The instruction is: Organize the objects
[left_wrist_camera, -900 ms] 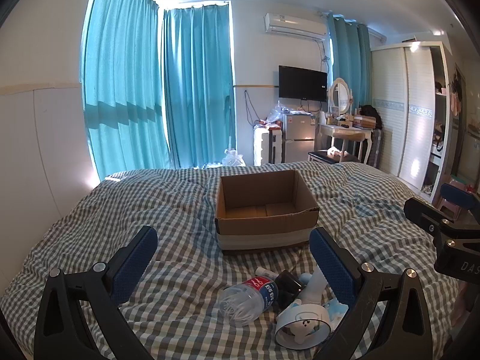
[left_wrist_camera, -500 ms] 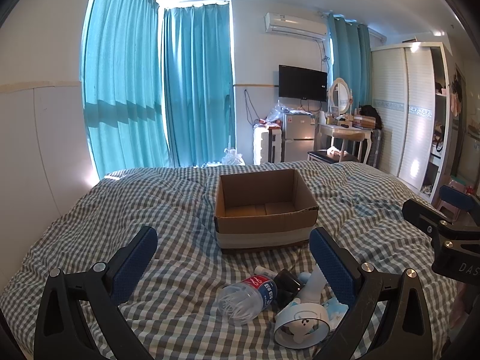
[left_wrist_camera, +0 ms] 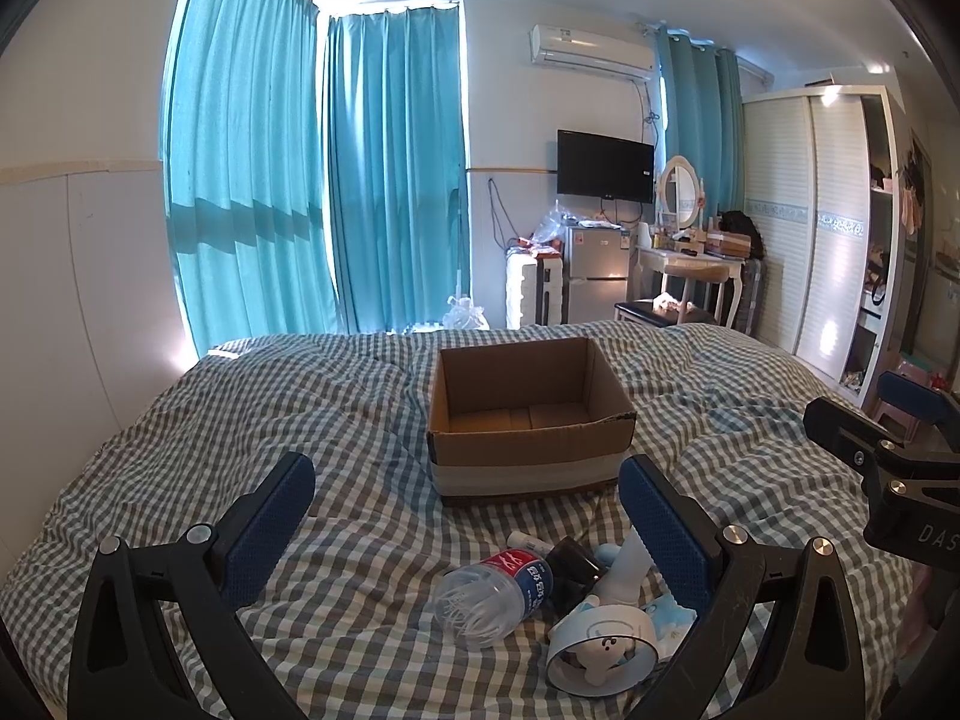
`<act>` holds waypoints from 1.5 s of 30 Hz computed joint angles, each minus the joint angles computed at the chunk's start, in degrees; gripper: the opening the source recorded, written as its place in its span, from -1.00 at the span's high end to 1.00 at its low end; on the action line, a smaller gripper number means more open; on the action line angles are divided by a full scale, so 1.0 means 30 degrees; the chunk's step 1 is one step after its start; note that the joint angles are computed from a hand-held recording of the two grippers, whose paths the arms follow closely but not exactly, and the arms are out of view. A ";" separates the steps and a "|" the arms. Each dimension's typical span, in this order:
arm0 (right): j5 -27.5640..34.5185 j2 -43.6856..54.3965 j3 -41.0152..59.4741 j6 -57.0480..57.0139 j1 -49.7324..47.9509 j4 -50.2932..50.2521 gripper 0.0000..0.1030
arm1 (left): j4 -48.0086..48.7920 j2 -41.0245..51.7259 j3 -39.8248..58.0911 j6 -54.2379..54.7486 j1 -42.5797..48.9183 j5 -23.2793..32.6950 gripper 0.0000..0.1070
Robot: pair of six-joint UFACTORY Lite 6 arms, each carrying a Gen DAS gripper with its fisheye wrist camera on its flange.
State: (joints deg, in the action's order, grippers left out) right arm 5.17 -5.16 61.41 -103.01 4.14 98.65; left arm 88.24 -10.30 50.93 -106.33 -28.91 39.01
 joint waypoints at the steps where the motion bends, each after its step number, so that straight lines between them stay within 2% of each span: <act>1: 0.0022 -0.0006 -0.0031 -0.0181 -0.0036 0.0153 -1.00 | 0.0051 -0.0046 -0.0047 -0.0092 0.0007 -0.0084 -0.93; 8: 0.0037 -0.0085 -0.0016 0.0344 0.0137 -0.0324 -1.00 | -0.0040 -0.0217 -0.0007 0.0055 0.0115 -0.0336 -0.93; 18: -0.0089 -0.0147 -0.0196 -0.1978 0.0244 0.1989 -1.00 | -0.0400 -0.0403 0.0170 0.0536 0.0121 -0.0346 -0.93; 28: 0.0001 -0.1224 -0.0205 0.2472 0.0300 -0.2564 -1.00 | -0.1521 -0.1444 0.0719 0.2133 -0.0245 0.0199 -0.93; 33: -0.0101 -0.1851 -0.0185 0.6620 0.0480 -0.6763 -1.00 | -0.1960 -0.1969 0.0742 0.2591 -0.0482 0.0392 -0.93; 38: -0.0122 -0.2321 -0.0412 0.7595 0.0771 -0.7836 -1.00 | -0.2007 -0.2264 0.0525 0.2981 -0.0883 0.0632 -0.93; 41: -0.0346 -0.2401 -0.0503 0.9962 0.1049 -1.0313 -1.00 | -0.1954 -0.2119 0.0393 0.2930 -0.0939 0.0632 -0.93; 45: -0.0518 -0.2326 -0.0733 1.0274 0.1188 -1.0629 -1.00 | -0.1921 -0.1734 0.0080 0.2401 -0.0831 0.0516 -0.93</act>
